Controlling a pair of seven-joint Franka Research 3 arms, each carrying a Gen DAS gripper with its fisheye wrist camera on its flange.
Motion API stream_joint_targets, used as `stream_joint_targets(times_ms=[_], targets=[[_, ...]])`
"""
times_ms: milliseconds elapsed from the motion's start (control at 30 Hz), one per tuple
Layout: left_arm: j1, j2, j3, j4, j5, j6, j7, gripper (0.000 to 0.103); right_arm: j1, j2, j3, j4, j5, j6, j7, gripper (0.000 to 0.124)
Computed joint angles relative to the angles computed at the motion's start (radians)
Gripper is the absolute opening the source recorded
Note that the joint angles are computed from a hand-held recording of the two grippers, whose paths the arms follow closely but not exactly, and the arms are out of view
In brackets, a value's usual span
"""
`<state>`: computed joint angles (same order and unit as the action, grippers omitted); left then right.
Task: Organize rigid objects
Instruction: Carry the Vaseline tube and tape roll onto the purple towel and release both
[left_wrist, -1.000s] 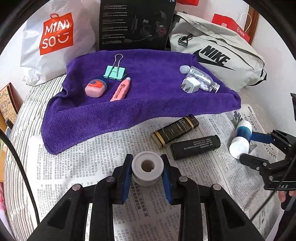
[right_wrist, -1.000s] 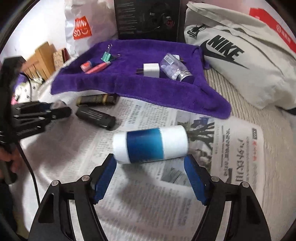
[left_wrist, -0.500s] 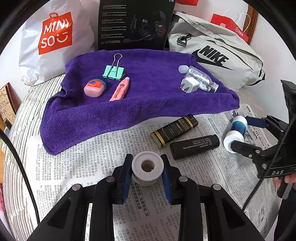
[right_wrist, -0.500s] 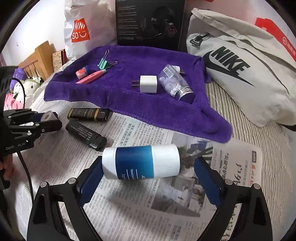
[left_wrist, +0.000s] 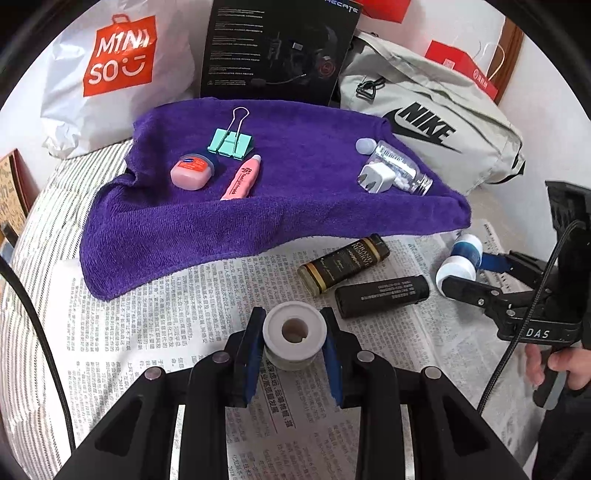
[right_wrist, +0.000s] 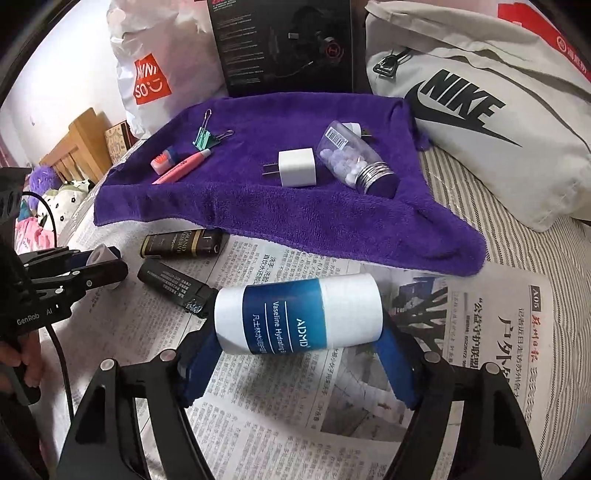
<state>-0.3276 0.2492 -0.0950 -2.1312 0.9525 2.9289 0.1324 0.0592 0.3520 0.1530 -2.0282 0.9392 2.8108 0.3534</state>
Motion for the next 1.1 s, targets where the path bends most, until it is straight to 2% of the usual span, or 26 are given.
stream_joint_targets(times_ms=[300,600,867,1100], targets=[[0.006,-0.015,-0.003,0.000,-0.002,0.010,0.003,0.028,-0.011,-0.037,-0.008,-0.016,0.017,-0.028,-0.011,0.077],[0.026,-0.049,-0.008,0.000,-0.009,-0.017,0.017,0.028,0.004,-0.042,-0.028,0.047,0.009,-0.092,0.010,0.077],[0.067,-0.068,-0.010,0.000,-0.008,-0.032,0.021,0.028,0.038,0.052,-0.016,0.225,-0.059,-0.105,0.070,0.077],[0.093,-0.059,0.001,0.010,-0.005,-0.020,0.031,0.028,0.094,0.253,-0.020,0.490,-0.231,-0.090,0.262,0.077]])
